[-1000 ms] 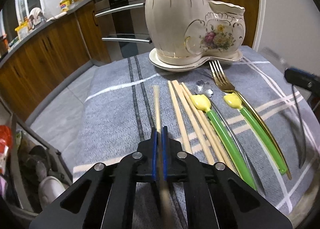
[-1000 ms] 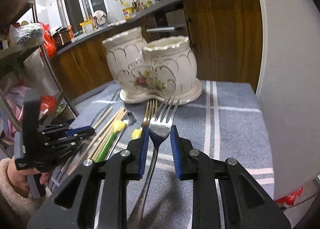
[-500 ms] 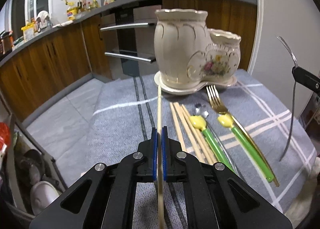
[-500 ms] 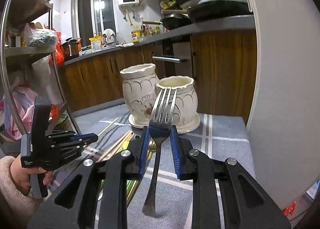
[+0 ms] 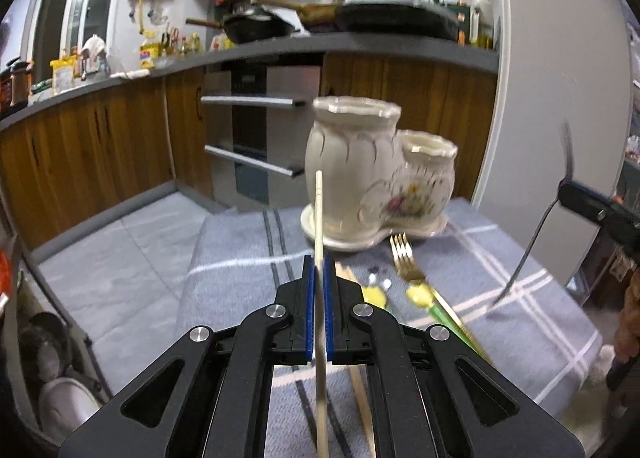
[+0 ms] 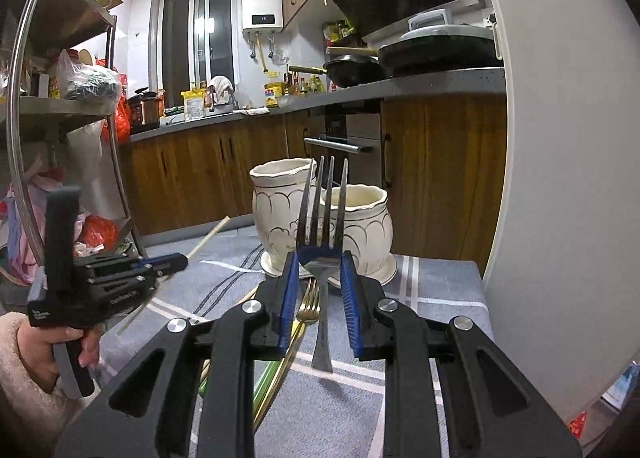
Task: Organize utensils
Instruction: 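Lift the chopstick with the left tool while the right tool carries the fork to the holder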
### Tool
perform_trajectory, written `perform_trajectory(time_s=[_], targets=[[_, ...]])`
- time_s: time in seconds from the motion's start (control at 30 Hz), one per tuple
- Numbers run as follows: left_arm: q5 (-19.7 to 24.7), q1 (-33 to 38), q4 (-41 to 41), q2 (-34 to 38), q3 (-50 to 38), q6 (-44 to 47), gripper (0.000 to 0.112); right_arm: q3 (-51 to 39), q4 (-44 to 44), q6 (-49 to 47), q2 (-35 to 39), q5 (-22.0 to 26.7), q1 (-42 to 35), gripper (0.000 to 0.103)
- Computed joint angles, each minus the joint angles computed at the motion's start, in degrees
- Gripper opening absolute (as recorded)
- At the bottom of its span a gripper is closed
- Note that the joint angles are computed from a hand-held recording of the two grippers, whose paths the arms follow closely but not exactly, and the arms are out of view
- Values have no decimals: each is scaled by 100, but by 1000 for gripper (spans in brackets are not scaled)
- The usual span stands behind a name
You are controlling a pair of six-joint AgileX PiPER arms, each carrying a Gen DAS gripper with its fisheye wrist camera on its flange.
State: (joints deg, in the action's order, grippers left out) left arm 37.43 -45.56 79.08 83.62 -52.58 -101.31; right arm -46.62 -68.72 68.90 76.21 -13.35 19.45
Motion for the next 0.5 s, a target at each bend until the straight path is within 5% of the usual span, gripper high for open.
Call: perform_trajectory(time_s=[0.13,0.5], targets=[[-40,-18,352,-149,33,-300,5,-151,-596,622,44,97,72,21],[-1416,650,1301,-584,-48,-1133,5,-736,-2148,2211,189,146,141,21]])
